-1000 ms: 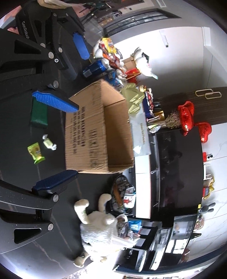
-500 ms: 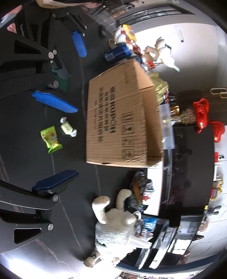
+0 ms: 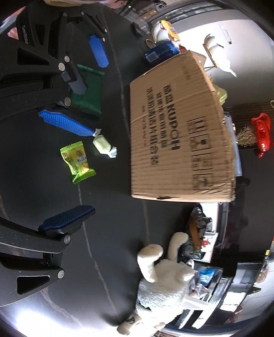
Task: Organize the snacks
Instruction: 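Grasp the green bag with the left gripper while the right grasps the yellow-green candy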
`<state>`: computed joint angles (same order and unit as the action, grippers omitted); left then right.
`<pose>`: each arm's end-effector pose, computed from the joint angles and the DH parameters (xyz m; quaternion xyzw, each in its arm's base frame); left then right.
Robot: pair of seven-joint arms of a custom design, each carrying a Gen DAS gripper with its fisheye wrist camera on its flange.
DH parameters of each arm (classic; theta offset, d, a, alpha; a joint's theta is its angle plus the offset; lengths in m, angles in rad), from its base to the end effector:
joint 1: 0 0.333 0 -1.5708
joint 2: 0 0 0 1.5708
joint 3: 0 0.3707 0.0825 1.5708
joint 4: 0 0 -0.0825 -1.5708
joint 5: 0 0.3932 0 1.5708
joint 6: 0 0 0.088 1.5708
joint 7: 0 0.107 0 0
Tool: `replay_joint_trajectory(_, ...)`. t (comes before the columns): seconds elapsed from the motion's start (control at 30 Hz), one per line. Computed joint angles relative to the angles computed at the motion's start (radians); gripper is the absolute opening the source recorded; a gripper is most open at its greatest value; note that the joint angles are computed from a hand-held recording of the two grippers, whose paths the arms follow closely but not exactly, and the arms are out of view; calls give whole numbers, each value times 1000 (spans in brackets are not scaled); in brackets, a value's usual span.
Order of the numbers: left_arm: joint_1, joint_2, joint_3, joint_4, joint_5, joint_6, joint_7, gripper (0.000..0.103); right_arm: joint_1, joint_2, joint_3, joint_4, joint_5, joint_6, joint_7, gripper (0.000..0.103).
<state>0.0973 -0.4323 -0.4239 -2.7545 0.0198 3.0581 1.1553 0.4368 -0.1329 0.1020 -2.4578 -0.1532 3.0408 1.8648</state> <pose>0.3810 -0.1392 0.4598 -0.6753 0.6480 -0.2745 0.2205 0.4325 0.2740 0.4781 -0.7794 0.5191 -0.1633 0.3105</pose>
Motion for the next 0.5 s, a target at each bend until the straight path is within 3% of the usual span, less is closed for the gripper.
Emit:
replay_joint_trajectory(0.23,-8,20,10,6,-4,-2,-6,75,21,36,-10,11,58,2,-66,69)
replay_joint_trajectory(0.5,0,33,8,6,0,-4,-21,75,-6,65,18,28,-7,-16,-41,69)
